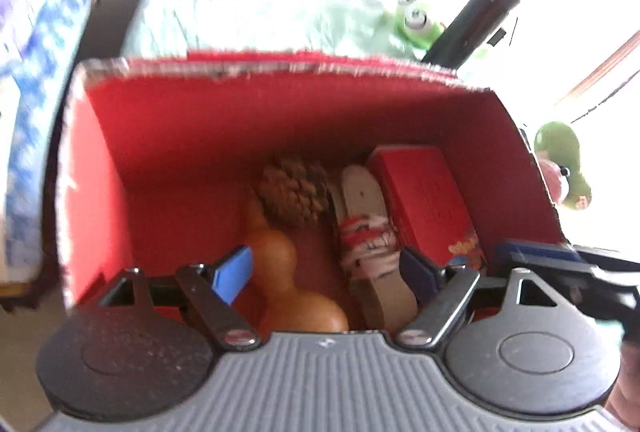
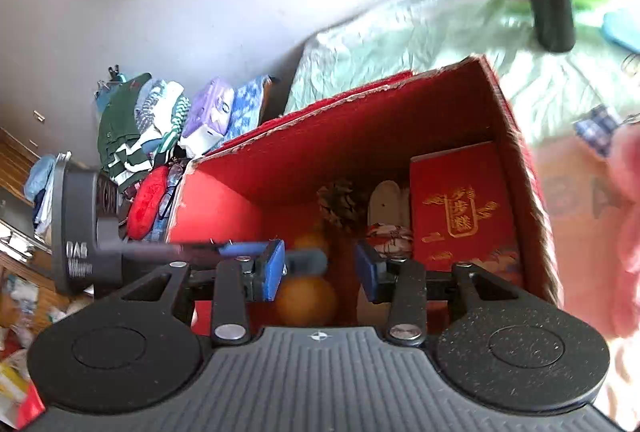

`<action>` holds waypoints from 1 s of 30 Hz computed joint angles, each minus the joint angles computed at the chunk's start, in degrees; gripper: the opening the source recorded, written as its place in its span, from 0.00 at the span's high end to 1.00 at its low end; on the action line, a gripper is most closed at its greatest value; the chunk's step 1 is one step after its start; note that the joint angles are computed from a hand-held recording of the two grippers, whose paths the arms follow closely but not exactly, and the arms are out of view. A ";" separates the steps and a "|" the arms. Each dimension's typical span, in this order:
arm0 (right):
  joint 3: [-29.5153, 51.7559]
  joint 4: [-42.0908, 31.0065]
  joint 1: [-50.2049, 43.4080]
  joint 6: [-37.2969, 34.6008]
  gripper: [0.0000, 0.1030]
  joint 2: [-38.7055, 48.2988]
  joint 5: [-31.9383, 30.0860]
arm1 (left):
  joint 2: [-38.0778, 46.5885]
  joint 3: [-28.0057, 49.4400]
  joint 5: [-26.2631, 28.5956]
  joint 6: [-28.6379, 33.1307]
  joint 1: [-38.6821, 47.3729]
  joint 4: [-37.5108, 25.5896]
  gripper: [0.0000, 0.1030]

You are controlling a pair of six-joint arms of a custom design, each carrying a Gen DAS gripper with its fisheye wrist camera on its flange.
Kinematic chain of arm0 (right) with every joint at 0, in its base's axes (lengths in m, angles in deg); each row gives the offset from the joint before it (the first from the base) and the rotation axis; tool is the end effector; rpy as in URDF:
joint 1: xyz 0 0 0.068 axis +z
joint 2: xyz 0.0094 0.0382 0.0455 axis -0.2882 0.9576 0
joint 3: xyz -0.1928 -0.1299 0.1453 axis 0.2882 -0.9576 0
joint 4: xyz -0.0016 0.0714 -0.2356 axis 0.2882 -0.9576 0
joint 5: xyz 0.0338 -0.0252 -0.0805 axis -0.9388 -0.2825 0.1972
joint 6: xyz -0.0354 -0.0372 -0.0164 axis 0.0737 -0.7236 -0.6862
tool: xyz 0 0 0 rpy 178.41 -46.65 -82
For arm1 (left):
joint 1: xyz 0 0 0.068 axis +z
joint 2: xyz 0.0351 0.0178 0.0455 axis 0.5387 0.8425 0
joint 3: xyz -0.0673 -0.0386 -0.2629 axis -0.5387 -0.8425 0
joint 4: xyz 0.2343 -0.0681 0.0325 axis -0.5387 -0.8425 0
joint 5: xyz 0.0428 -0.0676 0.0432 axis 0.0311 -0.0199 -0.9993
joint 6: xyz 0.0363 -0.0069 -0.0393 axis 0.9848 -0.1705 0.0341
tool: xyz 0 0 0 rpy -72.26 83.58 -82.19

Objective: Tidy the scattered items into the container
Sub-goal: 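Withdraw the right gripper up out of the red box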

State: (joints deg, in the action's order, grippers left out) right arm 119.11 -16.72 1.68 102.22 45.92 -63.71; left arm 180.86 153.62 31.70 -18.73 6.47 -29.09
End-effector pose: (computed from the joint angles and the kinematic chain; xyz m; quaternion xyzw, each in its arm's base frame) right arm 0.2596 0.0981 0.2481 0.0035 0.9140 0.2791 0.2945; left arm 0.3088 -0.1576 0.2090 0.0413 0.9481 -0.1970 0.2460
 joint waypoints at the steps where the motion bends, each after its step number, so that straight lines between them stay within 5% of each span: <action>1: -1.69 0.85 1.23 0.01 0.58 -1.91 1.70 | -0.86 -0.72 -2.23 0.09 -1.06 0.75 0.20; 7: -10.16 4.93 1.20 -0.86 0.58 -11.37 5.09 | -7.74 -5.93 -9.55 -2.26 -5.83 3.99 0.14; 19: -14.95 7.93 7.19 1.73 0.60 -16.05 14.14 | -11.01 -2.69 -35.14 -14.72 -18.07 -7.69 0.05; 30: -13.72 7.30 1.27 -2.03 0.61 -11.74 9.05 | -5.18 5.02 -43.90 -26.36 -23.73 -20.58 0.04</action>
State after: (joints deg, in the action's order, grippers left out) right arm 105.38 -9.42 2.95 100.19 34.18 -54.66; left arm 175.67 158.64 -12.21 -45.09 -17.26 -49.67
